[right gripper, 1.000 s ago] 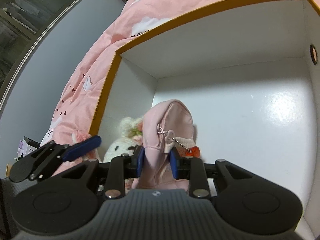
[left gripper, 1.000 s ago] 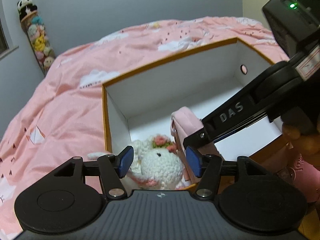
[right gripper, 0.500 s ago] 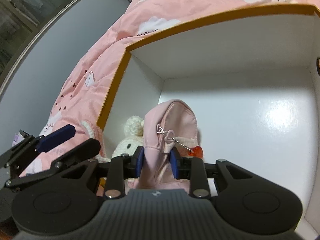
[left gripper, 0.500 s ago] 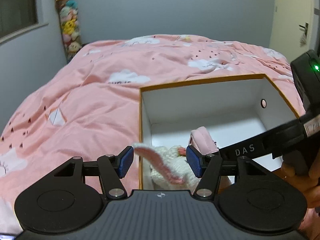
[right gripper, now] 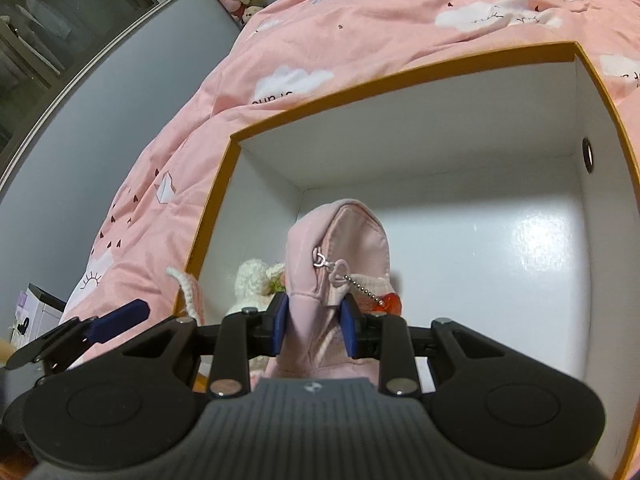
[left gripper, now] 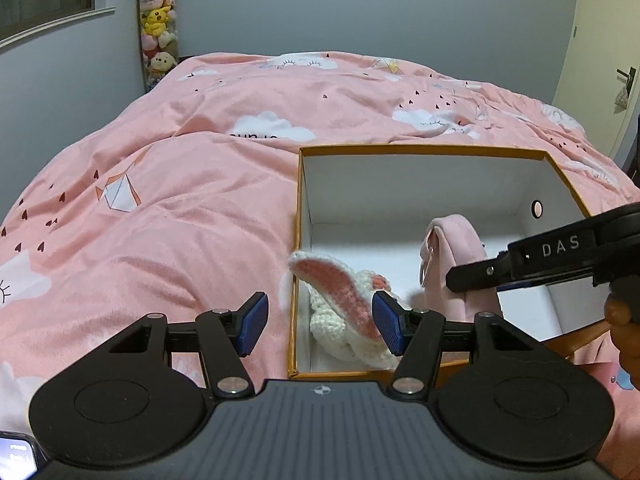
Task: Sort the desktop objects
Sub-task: 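Lower the bunny and pouch into the box and open both tools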
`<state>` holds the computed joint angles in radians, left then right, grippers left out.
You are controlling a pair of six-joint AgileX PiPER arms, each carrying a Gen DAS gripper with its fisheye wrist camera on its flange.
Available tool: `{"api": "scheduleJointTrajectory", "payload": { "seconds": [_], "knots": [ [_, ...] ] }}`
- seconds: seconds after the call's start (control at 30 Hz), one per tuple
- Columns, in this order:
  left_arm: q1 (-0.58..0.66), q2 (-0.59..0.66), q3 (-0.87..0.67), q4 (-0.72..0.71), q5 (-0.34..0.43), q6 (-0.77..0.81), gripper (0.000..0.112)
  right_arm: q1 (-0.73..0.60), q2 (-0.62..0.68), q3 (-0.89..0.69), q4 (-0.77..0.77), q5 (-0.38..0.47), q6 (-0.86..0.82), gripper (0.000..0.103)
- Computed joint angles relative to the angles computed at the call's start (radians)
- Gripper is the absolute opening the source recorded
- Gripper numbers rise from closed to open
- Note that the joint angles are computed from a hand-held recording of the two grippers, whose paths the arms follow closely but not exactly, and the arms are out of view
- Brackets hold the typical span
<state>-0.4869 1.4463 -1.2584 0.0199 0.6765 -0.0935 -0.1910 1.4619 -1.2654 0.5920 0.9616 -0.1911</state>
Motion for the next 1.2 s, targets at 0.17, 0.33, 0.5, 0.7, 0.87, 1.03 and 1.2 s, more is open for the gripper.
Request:
{"api": "scheduleJointTrajectory", "payload": {
  "seconds": [0.17, 0.33, 0.5, 0.7, 0.87, 1.03, 1.2],
  "knots": [
    [0.002, -0.003, 0.004, 0.003, 0.005, -0.011, 0.068, 0.04, 0.016, 0.016, -0.008, -0.007, 0.024, 0.03],
    [0.009, 0.005, 0.0, 0.012, 0.02, -0.04, 0.068, 0.089, 0.024, 0.017, -0.044, -0.042, 0.045, 0.03],
    [0.001, 0.002, 0.006, 0.023, 0.019, -0.042, 0.068, 0.088, 0.06, 0.035, -0.017, -0.07, 0.039, 0.03],
    [-0.013, 0.0, 0.009, 0.034, 0.02, -0.05, 0.068, 0.088, 0.056, 0.036, -0.016, -0.069, 0.031, 0.034],
    [-0.026, -0.011, 0.019, 0.05, 0.015, -0.059, 0.068, 0.113, 0.033, 0.04, -0.079, -0.086, 0.063, 0.041],
    [-0.035, -0.03, 0.03, 0.066, 0.015, -0.08, 0.068, 0.136, -0.008, 0.061, -0.151, -0.119, 0.097, 0.054],
    [-0.041, -0.059, 0.039, 0.074, 0.018, -0.095, 0.068, 0.184, -0.077, 0.094, -0.287, -0.179, 0.168, 0.068]
  ]
}}
